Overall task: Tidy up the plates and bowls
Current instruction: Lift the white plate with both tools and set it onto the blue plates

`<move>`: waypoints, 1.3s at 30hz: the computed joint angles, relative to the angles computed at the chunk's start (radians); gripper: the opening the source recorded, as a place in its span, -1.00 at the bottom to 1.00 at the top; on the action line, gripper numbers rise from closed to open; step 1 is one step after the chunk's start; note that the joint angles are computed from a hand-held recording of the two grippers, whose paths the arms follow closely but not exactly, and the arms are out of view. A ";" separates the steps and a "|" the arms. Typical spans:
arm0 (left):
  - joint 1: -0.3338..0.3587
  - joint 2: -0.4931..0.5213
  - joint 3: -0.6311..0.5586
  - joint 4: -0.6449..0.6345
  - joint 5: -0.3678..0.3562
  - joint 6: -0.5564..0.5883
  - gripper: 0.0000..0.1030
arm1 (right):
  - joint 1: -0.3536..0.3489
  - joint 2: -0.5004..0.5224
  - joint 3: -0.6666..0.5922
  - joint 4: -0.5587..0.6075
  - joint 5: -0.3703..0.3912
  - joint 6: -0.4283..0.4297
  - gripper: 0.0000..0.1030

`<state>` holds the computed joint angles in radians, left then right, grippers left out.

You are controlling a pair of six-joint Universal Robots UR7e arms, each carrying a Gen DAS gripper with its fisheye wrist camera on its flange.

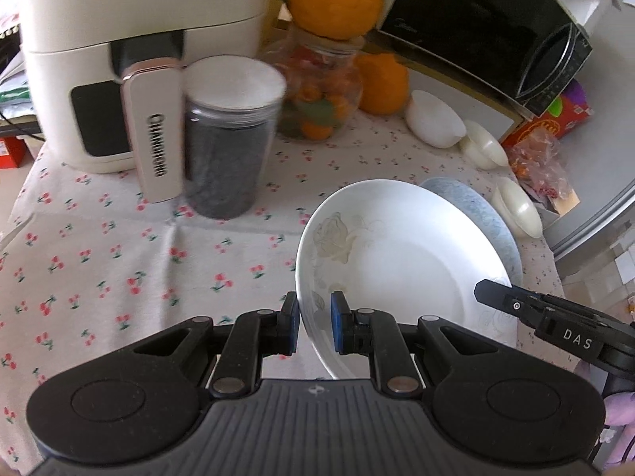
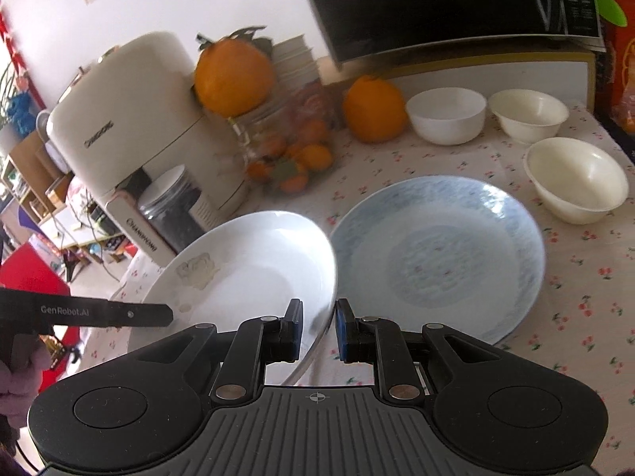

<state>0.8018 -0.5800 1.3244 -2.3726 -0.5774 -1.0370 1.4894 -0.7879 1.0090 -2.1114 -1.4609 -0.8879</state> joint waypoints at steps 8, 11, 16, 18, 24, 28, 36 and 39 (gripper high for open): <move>0.011 0.083 -0.126 -0.002 -0.008 0.075 -0.72 | -0.012 0.049 -0.113 0.025 0.003 0.036 -0.66; 0.017 0.119 -0.183 0.002 -0.015 0.103 -0.72 | -0.017 0.076 -0.171 0.041 0.004 0.059 -0.66; 0.027 0.174 -0.272 0.011 -0.020 0.134 -0.72 | -0.025 0.125 -0.273 0.069 0.008 0.101 -0.66; 0.030 0.195 -0.306 0.017 -0.019 0.145 -0.72 | -0.027 0.142 -0.307 0.078 0.008 0.114 -0.65; 0.038 0.250 -0.399 0.067 -0.020 0.151 -0.72 | -0.034 0.191 -0.396 0.097 -0.012 0.140 -0.65; 0.043 0.277 -0.448 0.096 -0.022 0.152 -0.72 | -0.036 0.218 -0.444 0.110 -0.029 0.157 -0.65; 0.046 0.332 -0.548 0.194 0.004 0.140 -0.72 | -0.038 0.246 -0.484 0.103 -0.052 0.164 -0.65; 0.046 0.350 -0.583 0.239 0.015 0.137 -0.72 | -0.036 0.252 -0.485 0.093 -0.074 0.162 -0.65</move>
<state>0.8482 -0.2296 0.7412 -2.1334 -0.5622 -0.9002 1.4530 -0.5360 0.5237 -2.0183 -1.5350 -0.7261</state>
